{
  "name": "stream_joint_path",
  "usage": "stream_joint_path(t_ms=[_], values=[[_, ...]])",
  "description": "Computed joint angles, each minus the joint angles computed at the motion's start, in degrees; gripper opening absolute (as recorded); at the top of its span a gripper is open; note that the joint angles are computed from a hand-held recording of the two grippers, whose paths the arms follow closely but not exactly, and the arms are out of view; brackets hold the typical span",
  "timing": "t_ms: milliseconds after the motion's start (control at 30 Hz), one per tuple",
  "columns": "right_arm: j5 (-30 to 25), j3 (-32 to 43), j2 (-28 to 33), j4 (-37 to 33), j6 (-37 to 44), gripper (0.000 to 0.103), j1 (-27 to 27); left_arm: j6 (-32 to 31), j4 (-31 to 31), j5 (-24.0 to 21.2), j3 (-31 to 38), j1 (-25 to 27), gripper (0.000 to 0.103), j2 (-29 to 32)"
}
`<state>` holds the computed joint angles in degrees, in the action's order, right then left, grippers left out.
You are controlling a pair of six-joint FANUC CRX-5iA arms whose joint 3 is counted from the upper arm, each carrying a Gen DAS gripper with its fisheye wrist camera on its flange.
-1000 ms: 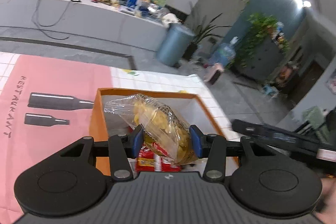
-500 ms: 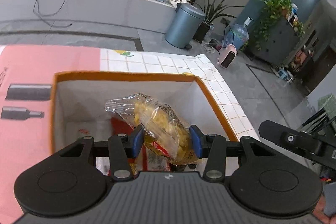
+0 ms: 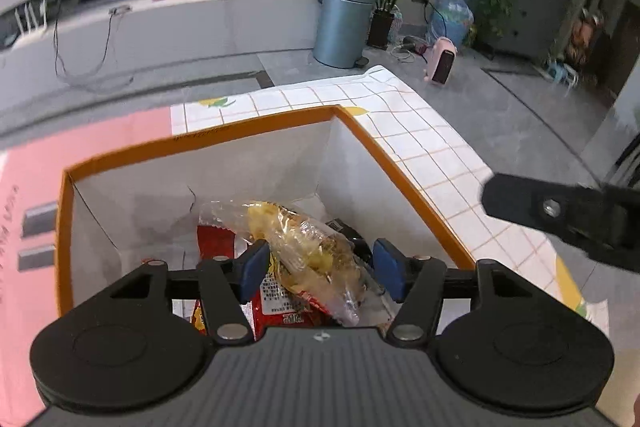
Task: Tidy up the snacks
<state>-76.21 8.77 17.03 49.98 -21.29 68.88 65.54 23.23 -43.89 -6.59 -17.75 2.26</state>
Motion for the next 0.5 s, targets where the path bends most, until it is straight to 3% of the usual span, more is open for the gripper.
stream_joint_path(t_ms=[200,433,500], values=[[-0.53,-0.45,-0.28,0.02,-1.11,0.072,0.35,1.22,-5.47,-0.77,0.68,-1.70,0.079,-2.59],[-0.76,-0.31,-0.31,-0.04,-0.89,0.073,0.72,1.28,-6.99,-3.72,-0.34,-1.05,0.082,-6.83],[-0.98,-0.07,-0.18,-0.03,-1.16,0.073,0.82,0.75,-7.24,-2.78,-1.77,-0.79,0.086,-9.02]])
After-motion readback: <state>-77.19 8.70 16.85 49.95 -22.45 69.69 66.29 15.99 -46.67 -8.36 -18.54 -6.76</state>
